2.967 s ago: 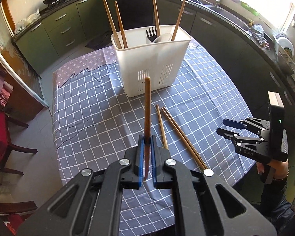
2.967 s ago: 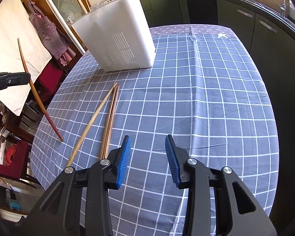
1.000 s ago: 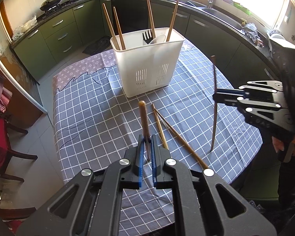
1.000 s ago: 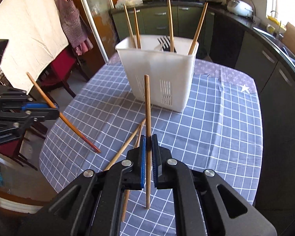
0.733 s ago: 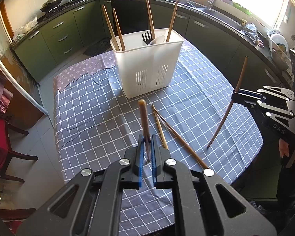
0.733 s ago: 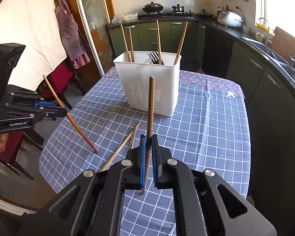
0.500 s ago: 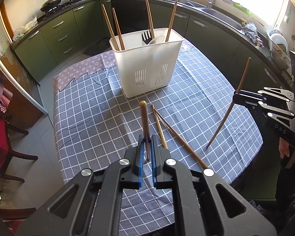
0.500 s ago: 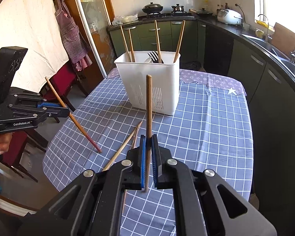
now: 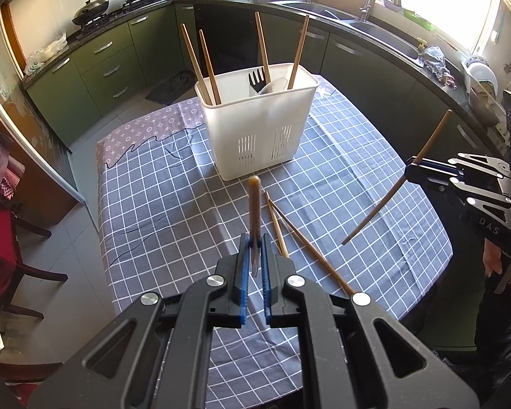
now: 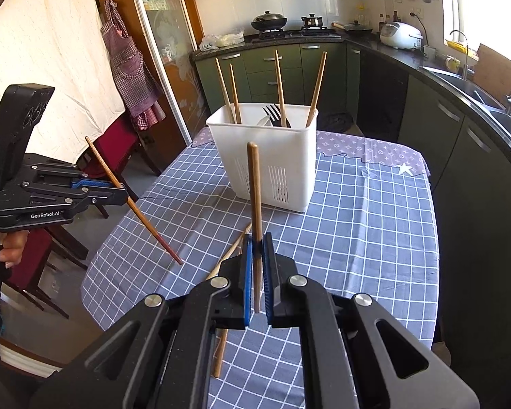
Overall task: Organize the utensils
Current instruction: 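Carry both upright chopsticks into the white basket and lower them in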
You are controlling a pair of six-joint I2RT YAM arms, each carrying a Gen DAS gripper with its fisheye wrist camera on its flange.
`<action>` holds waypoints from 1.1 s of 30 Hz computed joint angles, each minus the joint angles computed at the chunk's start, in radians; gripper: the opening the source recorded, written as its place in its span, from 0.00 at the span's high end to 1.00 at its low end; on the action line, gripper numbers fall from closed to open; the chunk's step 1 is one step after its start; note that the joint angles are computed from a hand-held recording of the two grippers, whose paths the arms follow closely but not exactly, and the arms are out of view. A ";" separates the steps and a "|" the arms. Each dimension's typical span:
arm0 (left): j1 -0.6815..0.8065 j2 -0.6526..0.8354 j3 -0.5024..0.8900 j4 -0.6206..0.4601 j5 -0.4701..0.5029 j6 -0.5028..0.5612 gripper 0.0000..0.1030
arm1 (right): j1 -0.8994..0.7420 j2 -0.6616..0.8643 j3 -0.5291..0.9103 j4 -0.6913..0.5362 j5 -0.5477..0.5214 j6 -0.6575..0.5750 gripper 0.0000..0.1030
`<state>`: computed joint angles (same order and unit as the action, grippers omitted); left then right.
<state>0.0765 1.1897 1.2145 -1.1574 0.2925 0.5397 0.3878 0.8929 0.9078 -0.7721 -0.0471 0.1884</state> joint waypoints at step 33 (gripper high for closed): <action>-0.169 0.421 0.559 0.149 -0.004 -0.283 0.94 | -0.219 0.557 0.676 0.075 -0.084 -0.049 0.93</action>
